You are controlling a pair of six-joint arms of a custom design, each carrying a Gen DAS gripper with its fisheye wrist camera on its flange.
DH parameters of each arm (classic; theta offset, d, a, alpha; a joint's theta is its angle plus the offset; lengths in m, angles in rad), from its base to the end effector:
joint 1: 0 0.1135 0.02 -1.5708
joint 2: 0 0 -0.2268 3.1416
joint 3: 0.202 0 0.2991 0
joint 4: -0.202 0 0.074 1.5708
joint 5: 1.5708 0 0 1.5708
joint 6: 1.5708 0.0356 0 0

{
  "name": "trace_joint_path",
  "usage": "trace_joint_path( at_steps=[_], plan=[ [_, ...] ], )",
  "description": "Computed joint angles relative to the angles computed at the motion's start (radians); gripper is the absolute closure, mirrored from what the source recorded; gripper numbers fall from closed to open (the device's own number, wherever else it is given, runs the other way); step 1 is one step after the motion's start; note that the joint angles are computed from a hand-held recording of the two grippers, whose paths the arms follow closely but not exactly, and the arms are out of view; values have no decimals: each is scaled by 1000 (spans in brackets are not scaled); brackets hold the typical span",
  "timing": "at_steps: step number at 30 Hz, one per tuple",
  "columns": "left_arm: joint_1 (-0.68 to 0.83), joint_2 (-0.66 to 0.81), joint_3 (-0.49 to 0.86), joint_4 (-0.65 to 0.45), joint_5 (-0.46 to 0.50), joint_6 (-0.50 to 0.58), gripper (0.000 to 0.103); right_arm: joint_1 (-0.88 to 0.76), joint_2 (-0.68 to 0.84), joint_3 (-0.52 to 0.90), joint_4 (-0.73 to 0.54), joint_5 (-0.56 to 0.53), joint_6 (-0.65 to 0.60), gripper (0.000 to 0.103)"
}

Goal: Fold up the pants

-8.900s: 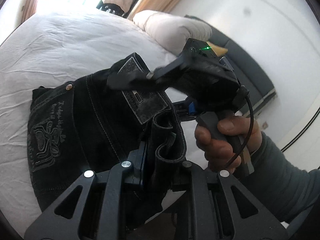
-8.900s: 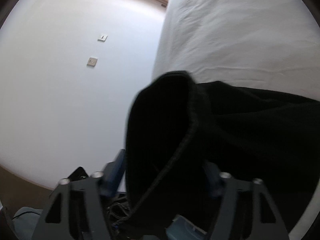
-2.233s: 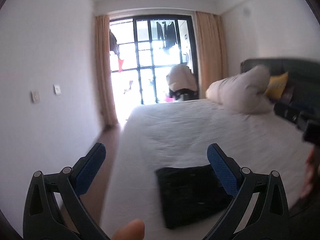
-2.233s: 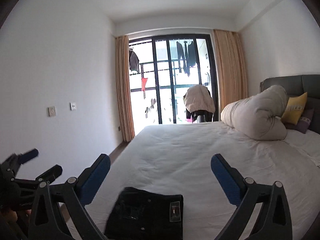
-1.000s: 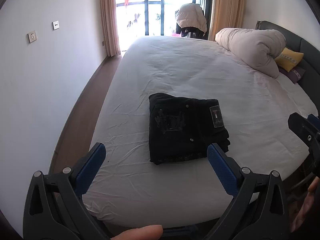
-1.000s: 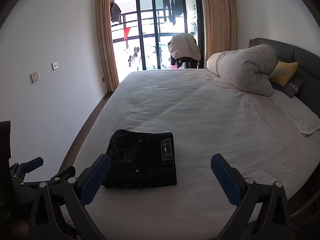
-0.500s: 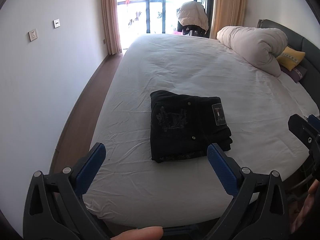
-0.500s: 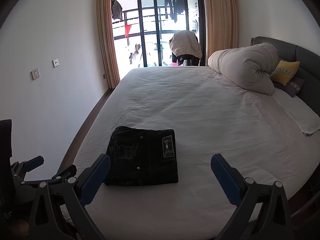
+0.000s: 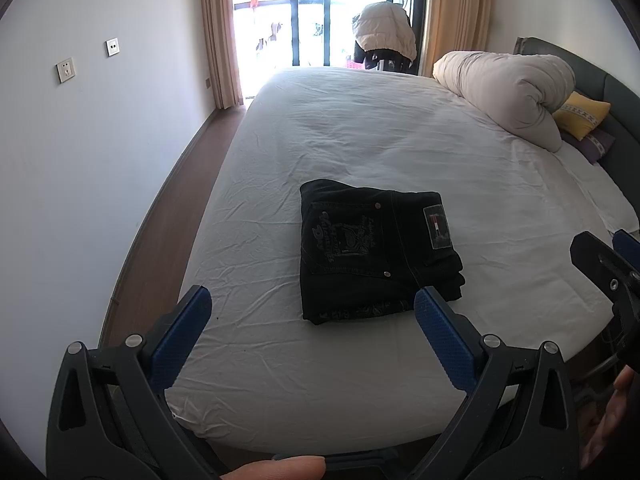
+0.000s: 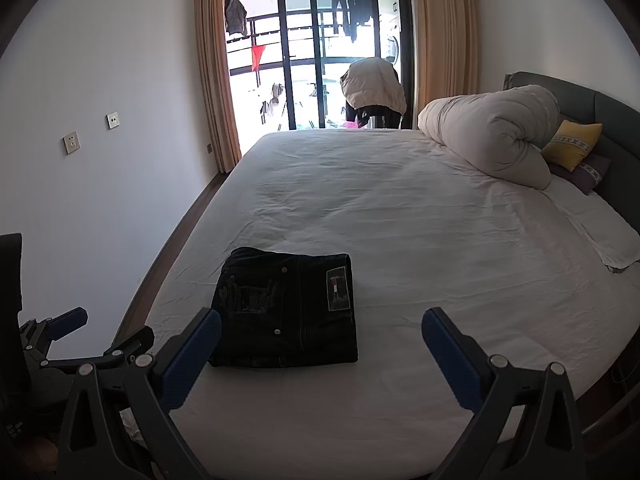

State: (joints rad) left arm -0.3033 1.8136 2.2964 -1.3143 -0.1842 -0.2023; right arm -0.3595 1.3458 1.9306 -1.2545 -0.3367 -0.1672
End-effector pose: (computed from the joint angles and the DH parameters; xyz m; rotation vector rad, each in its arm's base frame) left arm 0.3643 -0.1072 0.4423 0.0351 2.3837 -0.0178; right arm 0.2522 -0.0822 0.4796 0.0311 2.1978 0.0836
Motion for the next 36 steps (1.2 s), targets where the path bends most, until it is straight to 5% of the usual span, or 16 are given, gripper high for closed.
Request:
trace_joint_path(
  at_steps=[36],
  plan=[
    [1, -13, -19, 5, 2, 2, 0, -11, 21, 28, -19, -11, -17, 0]
  ],
)
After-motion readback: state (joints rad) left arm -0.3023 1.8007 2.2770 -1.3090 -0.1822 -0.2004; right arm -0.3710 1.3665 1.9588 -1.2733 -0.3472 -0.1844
